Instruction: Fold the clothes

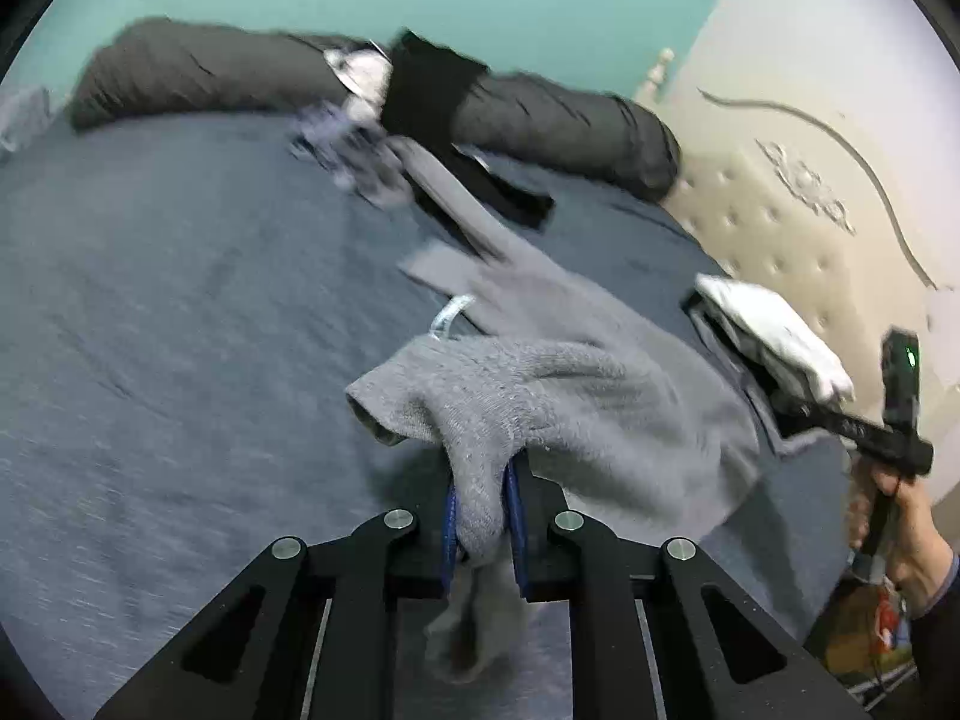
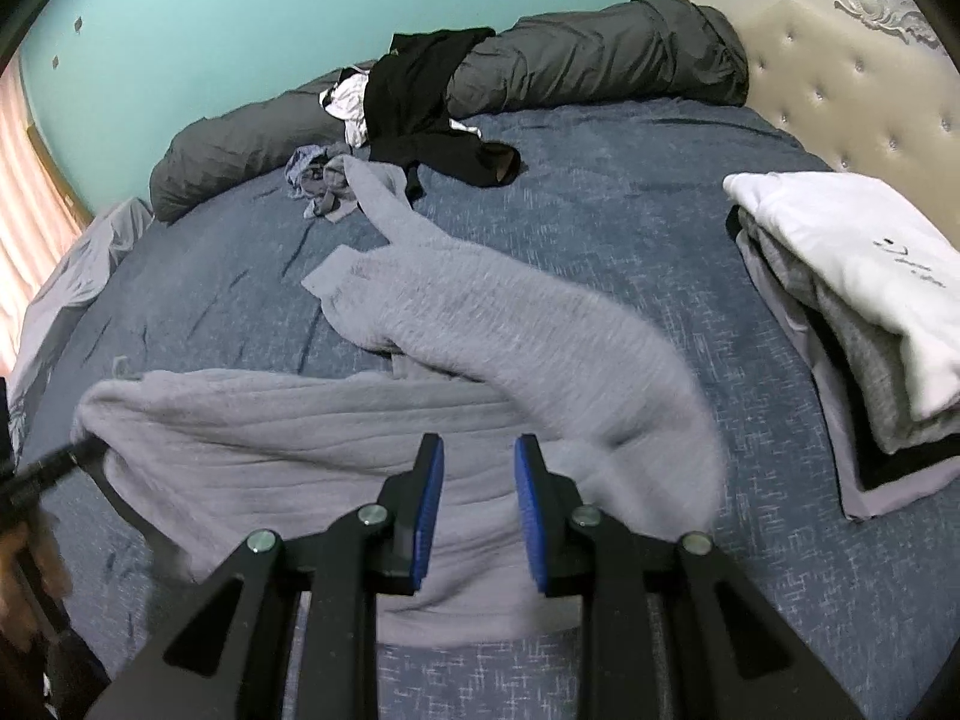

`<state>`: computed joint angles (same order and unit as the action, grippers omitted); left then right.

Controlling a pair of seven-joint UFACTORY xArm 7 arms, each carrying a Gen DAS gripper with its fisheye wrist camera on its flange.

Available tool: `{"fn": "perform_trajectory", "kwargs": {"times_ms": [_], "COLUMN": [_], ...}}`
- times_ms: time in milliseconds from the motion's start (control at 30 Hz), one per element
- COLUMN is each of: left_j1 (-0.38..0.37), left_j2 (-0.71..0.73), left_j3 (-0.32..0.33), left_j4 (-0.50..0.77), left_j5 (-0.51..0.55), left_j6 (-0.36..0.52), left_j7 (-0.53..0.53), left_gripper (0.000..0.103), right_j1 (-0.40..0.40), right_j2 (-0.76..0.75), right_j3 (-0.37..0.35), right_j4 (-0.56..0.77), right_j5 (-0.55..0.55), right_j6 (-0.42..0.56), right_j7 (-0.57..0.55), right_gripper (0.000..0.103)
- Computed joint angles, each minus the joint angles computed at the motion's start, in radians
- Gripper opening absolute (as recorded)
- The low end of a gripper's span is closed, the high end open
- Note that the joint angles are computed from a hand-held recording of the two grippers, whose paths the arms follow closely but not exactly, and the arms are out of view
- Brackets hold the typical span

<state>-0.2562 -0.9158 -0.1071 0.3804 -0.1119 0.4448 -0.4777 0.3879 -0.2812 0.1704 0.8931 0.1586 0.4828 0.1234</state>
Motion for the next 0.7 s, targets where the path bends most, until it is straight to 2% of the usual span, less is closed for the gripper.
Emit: {"fn": "perform_trajectory", "kwargs": {"times_ms": [133, 367, 567, 700], "left_j1": [0.106, 0.302, 0.475, 0.558], "left_j2": [-0.137, -0.278, -0.281, -0.252], "left_j3": [0.049, 0.192, 0.299, 0.345], "left_j4": [0.031, 0.137, 0.157, 0.101], "left_j5": [0.058, 0.142, 0.199, 0.211], "left_j6": [0.143, 0.345, 0.422, 0.421], "left_j7": [0.039, 0.194, 0.315, 0.384], "left_gripper": [0.014, 0.014, 0.014, 0.014], "right_j1": [0.0, 0.017, 0.04, 0.065], "right_j2": [-0.027, -0.04, 0.023, 0.117], "right_j3": [0.018, 0.04, 0.07, 0.09], "right_j4": [0.023, 0.073, 0.115, 0.164], "right_j5": [-0.026, -0.049, -0.063, -0.075], "right_j6": [0.029, 0.084, 0.108, 0.108], "right_j7": [0.024, 0.05, 0.082, 0.11], "right_gripper": [0.024, 0.024, 0.024, 0.024]}}
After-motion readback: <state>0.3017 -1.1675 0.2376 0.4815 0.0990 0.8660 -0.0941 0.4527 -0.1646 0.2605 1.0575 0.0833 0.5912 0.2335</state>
